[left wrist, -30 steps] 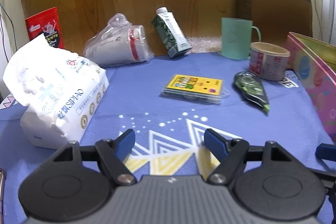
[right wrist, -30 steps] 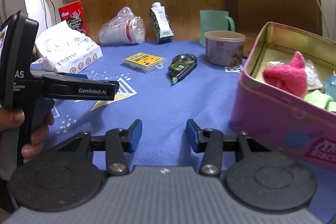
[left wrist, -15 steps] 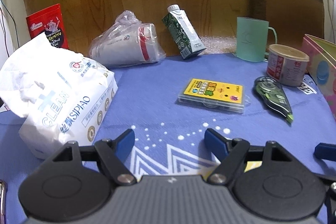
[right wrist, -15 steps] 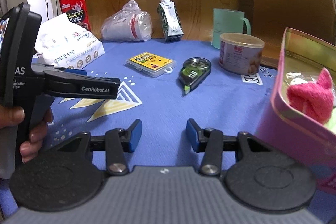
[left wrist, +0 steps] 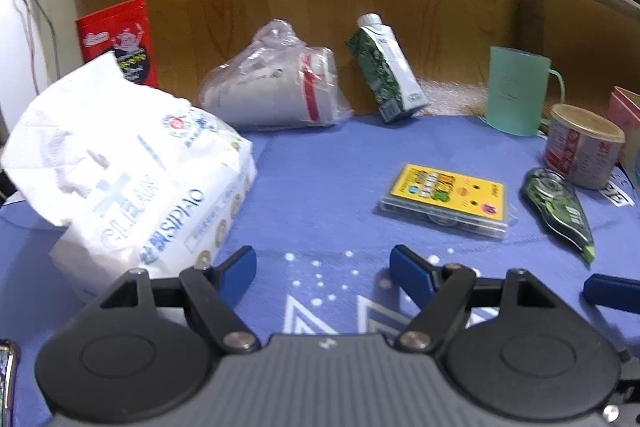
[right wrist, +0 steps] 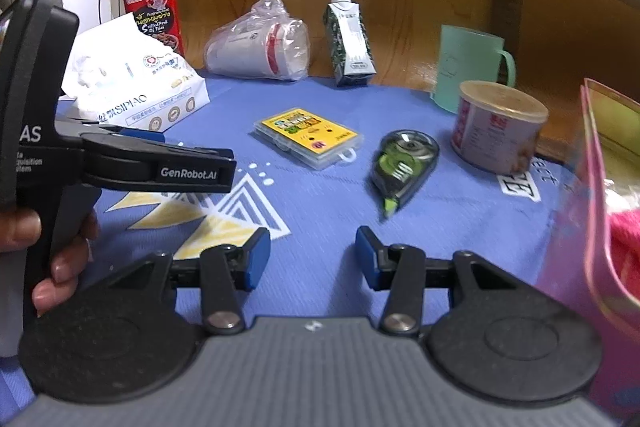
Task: Organize soft objects
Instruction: 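Move the left gripper back over the table to the yellow card pack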
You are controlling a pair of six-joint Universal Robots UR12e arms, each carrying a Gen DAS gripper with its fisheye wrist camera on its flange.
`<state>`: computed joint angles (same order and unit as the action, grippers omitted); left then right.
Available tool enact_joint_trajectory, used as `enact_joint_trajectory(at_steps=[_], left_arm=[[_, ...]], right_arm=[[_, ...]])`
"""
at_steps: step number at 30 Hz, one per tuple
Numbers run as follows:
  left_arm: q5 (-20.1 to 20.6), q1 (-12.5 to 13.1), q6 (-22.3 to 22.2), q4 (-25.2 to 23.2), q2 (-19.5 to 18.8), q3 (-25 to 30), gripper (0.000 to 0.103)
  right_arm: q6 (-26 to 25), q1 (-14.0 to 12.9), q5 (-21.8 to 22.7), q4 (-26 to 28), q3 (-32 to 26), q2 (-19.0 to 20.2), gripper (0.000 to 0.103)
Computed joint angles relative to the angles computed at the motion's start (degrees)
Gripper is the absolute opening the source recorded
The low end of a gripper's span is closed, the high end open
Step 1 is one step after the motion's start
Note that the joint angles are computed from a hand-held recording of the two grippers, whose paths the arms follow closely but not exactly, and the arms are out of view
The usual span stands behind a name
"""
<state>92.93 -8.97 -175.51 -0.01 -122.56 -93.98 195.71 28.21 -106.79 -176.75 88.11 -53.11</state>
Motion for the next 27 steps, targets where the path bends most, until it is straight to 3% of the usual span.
enact_joint_trajectory(at_steps=[7,10,16,20,27], left_arm=[[1.4,0.0,-1.0,0.7,-0.1,0.0,0.076],[2.6,-0.1,-1.5,1.5,-0.2,0.0,0.076],[1.7,0.4,-2.9,1.3,-0.1,-0.1,0.076],[-0.6,1.1,-4.8,1.3,0.3,-0.6,0.085],[-2.4,1.8,-7.6,0.2,0.7,-0.9,0.084]], right_arm=[[-2.7,-0.1,1.3,1.3,-2.4,1.3,0.052],[-3.5,-0.3,1.9,2.0,-3.4,1.8,0.059],[-5.5,-0.3,2.5,1.1,-4.3,2.3,0.06],[-8.9,-0.1,0.1,-2.9,-4.7,2.7,0.062],[-9.0,-1.2,-2.9,2.2,-10.6,5.7,0.065]])
